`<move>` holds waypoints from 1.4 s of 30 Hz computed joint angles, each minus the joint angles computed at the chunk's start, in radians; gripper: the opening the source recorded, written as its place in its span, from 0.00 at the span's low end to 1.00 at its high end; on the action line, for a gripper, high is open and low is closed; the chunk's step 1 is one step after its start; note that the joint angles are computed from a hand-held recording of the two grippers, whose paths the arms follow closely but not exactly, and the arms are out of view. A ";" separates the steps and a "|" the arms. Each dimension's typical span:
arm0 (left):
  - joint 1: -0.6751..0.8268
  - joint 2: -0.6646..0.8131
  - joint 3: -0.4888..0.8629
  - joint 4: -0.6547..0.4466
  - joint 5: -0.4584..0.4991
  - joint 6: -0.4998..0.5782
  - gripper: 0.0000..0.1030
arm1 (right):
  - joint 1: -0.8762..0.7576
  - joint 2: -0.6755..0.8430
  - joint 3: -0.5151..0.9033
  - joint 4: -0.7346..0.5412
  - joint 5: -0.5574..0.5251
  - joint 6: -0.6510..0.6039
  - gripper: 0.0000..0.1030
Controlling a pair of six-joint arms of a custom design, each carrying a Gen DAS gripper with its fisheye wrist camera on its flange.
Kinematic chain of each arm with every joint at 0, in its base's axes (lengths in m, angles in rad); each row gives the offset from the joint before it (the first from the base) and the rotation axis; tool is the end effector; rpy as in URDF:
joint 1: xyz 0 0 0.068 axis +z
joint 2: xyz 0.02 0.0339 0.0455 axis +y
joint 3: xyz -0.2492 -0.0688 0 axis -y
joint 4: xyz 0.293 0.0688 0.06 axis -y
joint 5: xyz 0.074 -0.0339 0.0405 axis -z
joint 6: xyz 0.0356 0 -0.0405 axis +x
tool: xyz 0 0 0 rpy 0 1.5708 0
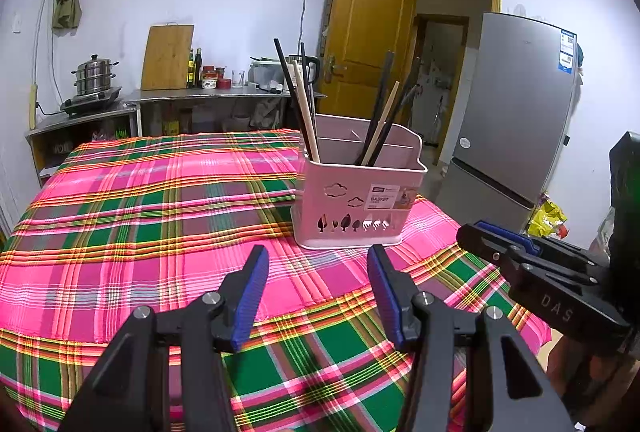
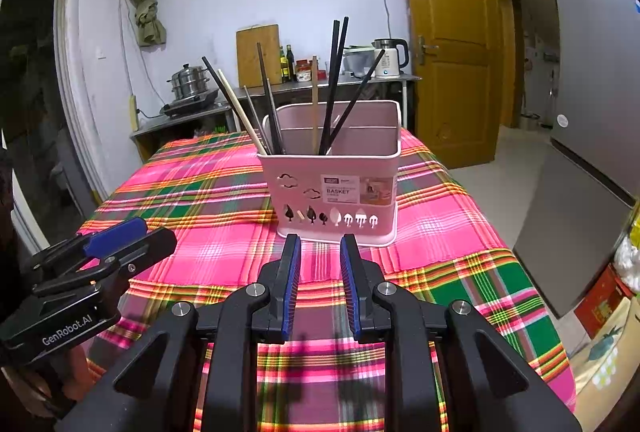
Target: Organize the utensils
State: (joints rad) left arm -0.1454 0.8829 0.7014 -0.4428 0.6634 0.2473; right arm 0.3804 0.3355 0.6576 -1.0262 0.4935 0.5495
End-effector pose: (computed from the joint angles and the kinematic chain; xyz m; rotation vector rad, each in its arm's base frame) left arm 0.2379 -0.0570 0.2525 0.7676 1.9736 -0.6629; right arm 0.1213 0.0304 0.2770 0.4339 2.1340 -0.0383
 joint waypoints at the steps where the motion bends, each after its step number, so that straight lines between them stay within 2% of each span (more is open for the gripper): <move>1: 0.001 0.000 0.000 0.001 0.001 0.000 0.52 | 0.001 0.000 0.000 0.000 0.000 0.000 0.20; 42: 0.007 -0.019 -0.018 0.003 -0.010 0.014 0.52 | 0.020 0.007 -0.019 0.000 0.011 0.017 0.20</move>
